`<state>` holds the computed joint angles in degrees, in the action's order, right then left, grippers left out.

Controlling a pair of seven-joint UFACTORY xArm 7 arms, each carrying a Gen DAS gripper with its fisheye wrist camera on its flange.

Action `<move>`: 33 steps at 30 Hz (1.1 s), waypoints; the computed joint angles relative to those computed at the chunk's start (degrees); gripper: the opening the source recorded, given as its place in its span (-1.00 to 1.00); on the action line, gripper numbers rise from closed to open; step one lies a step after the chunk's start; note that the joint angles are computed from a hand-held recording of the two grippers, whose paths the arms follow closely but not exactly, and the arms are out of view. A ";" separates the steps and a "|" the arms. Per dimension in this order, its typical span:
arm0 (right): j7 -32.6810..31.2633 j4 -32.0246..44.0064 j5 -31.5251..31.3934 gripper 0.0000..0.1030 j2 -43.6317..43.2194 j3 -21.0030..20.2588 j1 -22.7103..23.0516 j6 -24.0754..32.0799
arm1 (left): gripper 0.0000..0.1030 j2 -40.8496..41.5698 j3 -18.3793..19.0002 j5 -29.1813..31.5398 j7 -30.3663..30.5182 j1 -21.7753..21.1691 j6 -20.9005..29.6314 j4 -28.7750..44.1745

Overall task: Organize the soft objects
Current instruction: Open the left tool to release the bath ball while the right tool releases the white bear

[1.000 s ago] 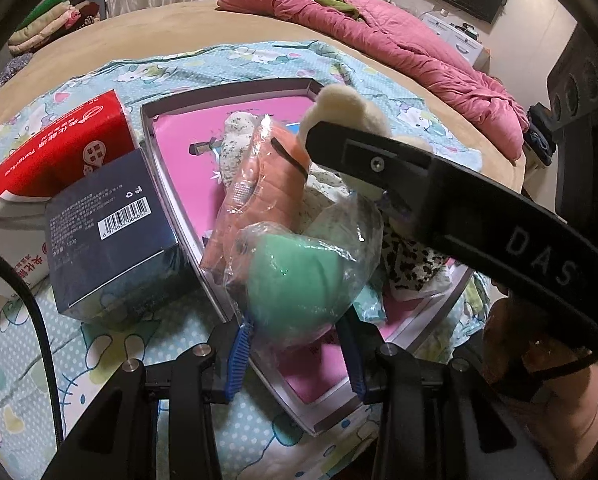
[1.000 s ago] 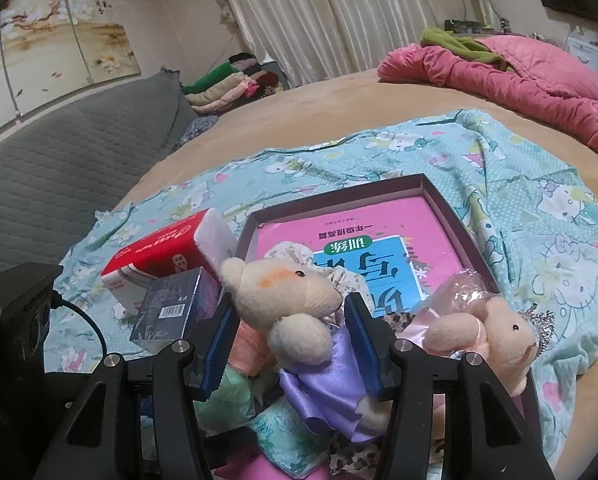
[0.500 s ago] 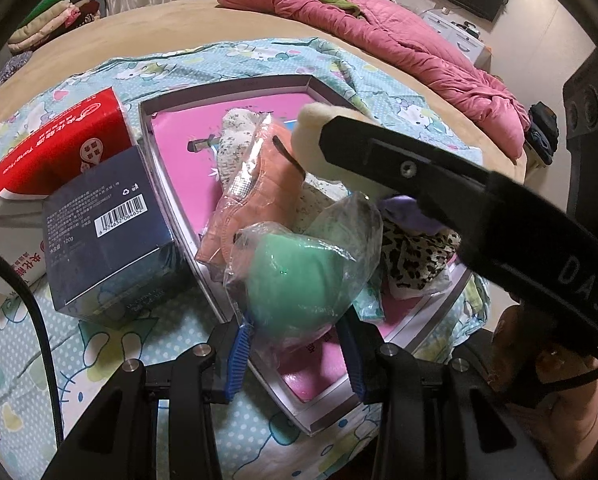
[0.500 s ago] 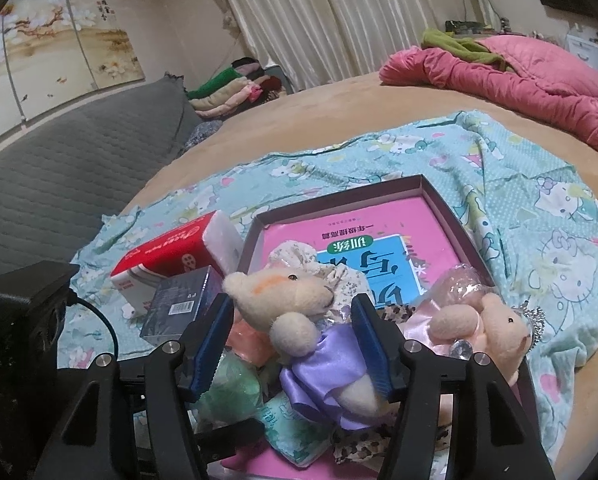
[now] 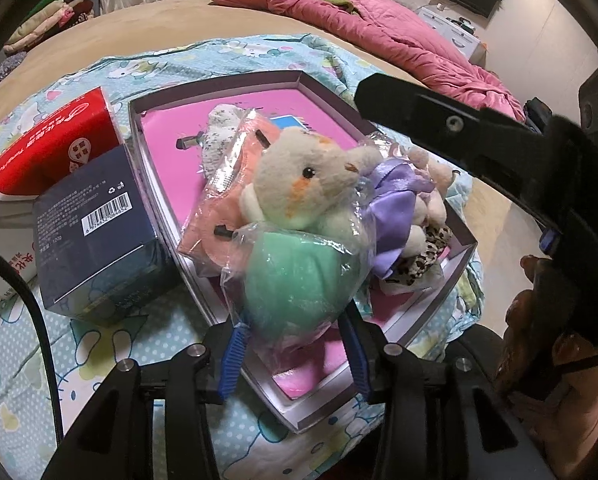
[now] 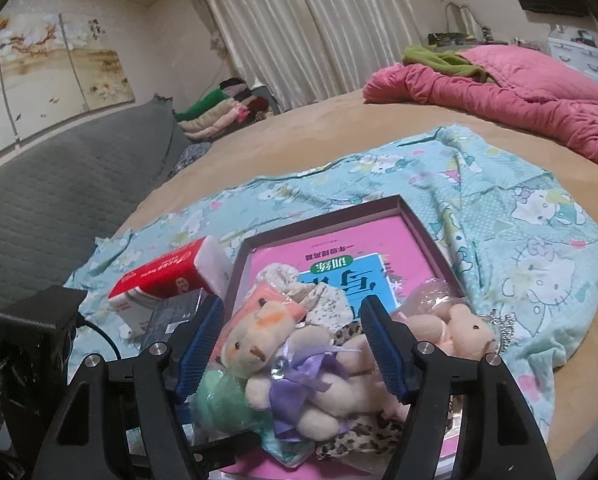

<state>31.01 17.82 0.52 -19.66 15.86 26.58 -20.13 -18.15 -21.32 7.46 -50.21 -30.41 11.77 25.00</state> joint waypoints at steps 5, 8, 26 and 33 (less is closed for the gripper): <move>0.23 -0.63 0.48 0.41 -0.98 0.28 -0.64 -0.05 | 0.00 -0.36 -0.92 1.00 -1.03 0.72 0.57 0.14; 0.42 -0.92 0.73 0.42 -1.42 0.51 -0.89 -0.01 | 0.05 -0.94 -1.18 1.55 -1.79 1.01 1.07 0.08; 4.78 -2.64 3.98 0.50 -9.92 9.97 -8.99 7.65 | 0.16 -6.29 -0.97 0.70 -1.87 -0.13 3.79 -1.14; 9.32 -2.72 1.37 0.51 -13.84 13.08 -11.66 11.47 | 0.23 -9.70 -0.82 0.13 -1.86 -0.35 4.41 -2.45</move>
<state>40.34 15.10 1.89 -33.50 28.94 14.92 -8.66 -27.85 -22.14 7.59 -52.07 -30.76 16.18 22.55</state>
